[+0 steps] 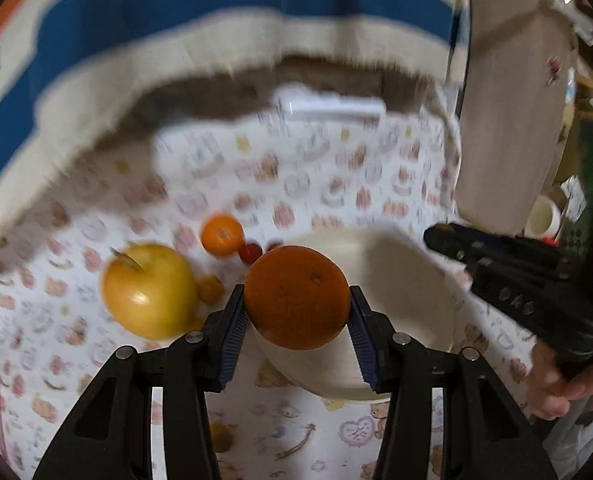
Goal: Organize fruits
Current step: 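Carry the orange and the small fruit over the white plate with both tools, then open the left tool to drop the orange on the plate while the right releases its fruit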
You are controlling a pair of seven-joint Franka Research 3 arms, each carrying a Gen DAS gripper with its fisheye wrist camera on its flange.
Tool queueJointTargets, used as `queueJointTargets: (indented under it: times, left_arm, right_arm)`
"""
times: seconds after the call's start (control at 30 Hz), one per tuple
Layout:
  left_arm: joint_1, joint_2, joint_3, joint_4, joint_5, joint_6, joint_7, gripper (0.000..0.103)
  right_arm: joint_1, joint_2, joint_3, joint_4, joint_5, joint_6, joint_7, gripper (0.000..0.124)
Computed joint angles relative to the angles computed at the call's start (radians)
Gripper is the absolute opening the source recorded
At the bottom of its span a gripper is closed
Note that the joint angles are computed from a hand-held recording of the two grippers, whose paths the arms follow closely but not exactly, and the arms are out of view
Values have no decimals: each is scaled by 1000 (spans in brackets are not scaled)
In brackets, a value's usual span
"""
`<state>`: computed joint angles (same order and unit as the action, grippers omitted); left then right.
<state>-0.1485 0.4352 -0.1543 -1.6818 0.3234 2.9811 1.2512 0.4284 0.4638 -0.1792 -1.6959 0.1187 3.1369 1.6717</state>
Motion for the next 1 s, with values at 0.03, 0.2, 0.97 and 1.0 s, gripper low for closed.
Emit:
queueJointTargets:
  times: [0.03,0.2,0.97,1.0]
  left_arm:
    - [6,20,-13,24,-10,-34,15,47]
    - [1,100,-30,124,-41,-152,67,47]
    - [-62,166,18,200,11,-229,98,48]
    - [-63,166,20,199,17,-225,96,48]
  right_arm:
    - [-13,5,12,10,7,-21,-3,25]
    - [-36,25,31,46,-3,-92,5,25]
    - [-104,116,93,192,-79,-334,60,25]
    - [-106,116,96,192,-79,-333,58,25]
